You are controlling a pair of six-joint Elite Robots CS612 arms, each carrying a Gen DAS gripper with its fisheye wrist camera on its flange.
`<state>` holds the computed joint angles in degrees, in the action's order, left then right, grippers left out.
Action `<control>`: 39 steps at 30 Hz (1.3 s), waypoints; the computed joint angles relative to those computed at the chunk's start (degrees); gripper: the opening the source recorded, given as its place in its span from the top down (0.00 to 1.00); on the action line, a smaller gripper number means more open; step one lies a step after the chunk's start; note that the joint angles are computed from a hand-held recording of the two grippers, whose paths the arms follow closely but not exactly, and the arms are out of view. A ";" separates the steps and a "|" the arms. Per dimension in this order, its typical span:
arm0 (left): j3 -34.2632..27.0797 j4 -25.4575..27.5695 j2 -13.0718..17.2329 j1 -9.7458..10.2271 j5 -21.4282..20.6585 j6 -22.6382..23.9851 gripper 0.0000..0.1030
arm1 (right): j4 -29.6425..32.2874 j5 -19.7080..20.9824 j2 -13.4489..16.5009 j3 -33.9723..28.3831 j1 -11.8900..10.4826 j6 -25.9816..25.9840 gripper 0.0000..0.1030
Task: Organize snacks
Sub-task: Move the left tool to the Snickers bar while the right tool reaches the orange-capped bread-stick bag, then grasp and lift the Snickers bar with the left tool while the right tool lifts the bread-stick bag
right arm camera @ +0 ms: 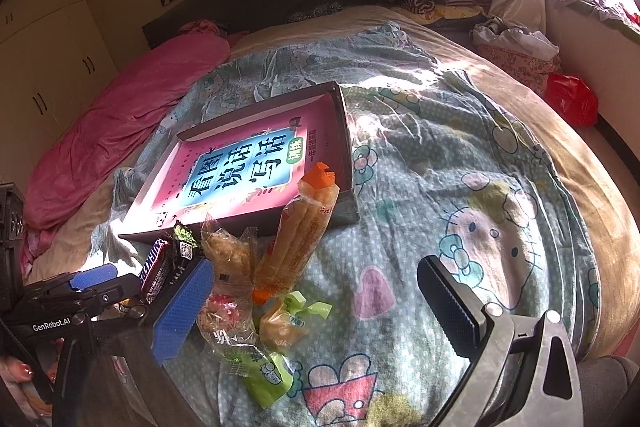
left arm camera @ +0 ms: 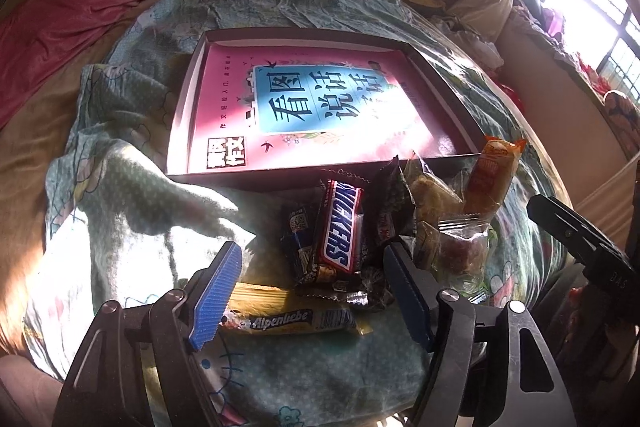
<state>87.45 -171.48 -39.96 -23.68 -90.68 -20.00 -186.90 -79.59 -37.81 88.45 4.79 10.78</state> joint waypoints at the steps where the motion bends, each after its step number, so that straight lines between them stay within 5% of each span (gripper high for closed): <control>1: -0.22 0.39 0.16 0.02 -0.28 0.14 0.27 | 0.25 0.54 0.27 -0.43 -0.14 0.06 0.01; 12: -1.87 1.48 1.23 -0.15 -0.53 1.70 0.32 | 4.24 4.22 1.91 -3.48 -0.17 -3.20 0.26; 17: -2.45 2.79 1.54 -0.08 -0.87 1.49 0.45 | 5.16 5.50 2.21 -3.98 -0.43 -2.18 0.33; 32: -3.53 3.44 2.04 -0.10 -1.43 2.59 0.57 | 8.22 13.44 3.84 -6.45 -1.60 -0.45 0.67; 39: -3.94 3.50 2.39 0.03 -1.84 2.39 0.60 | 6.49 13.28 3.79 -6.28 -1.57 -0.83 0.76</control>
